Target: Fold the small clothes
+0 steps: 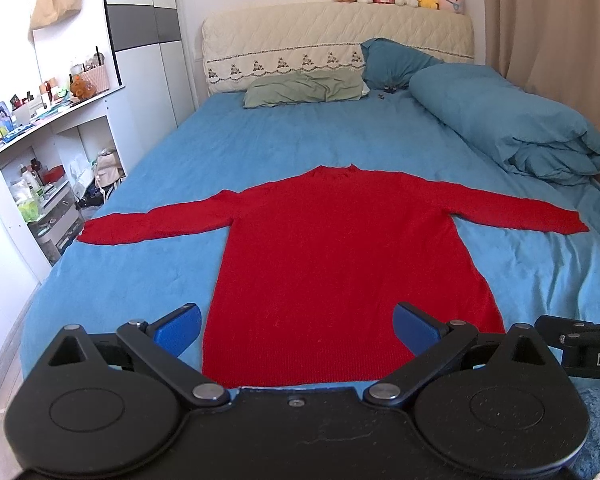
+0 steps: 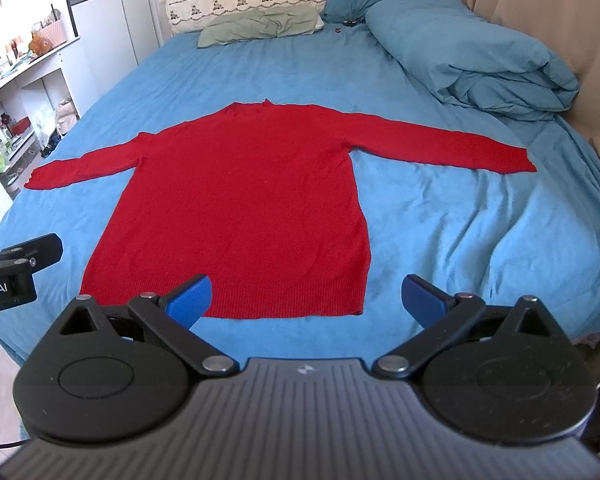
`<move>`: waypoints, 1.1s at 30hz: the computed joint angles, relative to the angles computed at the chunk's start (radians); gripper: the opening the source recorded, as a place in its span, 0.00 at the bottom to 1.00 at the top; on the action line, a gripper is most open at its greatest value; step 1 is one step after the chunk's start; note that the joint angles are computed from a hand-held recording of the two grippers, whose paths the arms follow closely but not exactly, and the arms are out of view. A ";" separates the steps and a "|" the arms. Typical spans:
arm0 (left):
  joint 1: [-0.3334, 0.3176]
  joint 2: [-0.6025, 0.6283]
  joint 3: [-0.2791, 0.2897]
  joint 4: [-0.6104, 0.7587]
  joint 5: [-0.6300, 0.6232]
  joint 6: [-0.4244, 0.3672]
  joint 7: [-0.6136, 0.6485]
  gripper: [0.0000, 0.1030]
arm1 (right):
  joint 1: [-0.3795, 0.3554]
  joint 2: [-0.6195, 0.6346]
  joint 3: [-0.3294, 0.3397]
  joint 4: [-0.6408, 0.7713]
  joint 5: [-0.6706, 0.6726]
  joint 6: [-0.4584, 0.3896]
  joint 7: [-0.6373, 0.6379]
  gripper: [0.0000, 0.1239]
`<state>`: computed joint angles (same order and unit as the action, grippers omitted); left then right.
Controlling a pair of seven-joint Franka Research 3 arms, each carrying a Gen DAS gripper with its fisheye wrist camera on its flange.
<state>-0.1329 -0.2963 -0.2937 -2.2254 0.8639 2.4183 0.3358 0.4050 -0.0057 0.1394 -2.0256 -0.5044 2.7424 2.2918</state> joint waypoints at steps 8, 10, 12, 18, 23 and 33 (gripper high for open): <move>0.000 -0.004 -0.001 0.002 -0.002 -0.007 -0.002 1.00 | 0.000 -0.001 0.000 0.000 -0.003 0.000 0.000 0.83; 0.000 -0.004 0.000 0.003 -0.001 -0.007 0.000 1.00 | 0.000 -0.002 0.000 -0.002 -0.005 0.003 0.000 0.83; -0.001 -0.005 -0.002 0.005 0.000 -0.011 0.002 1.00 | 0.000 -0.002 0.000 -0.003 -0.006 0.005 0.001 0.83; 0.000 -0.018 -0.006 0.010 0.006 -0.011 -0.004 1.00 | 0.001 -0.011 0.005 0.005 -0.016 0.006 0.002 0.83; 0.001 -0.016 -0.013 0.039 0.021 -0.013 0.009 1.00 | -0.009 -0.030 0.009 0.015 -0.043 -0.007 0.041 0.83; 0.023 0.219 0.028 0.326 0.142 0.103 0.031 1.00 | -0.081 0.030 -0.039 0.143 -0.072 -0.010 0.087 0.83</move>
<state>-0.1094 -0.0776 -0.2658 -1.8993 1.0060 2.5218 0.3673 0.3242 0.0245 0.1000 -1.8828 -0.5763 2.7321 2.3784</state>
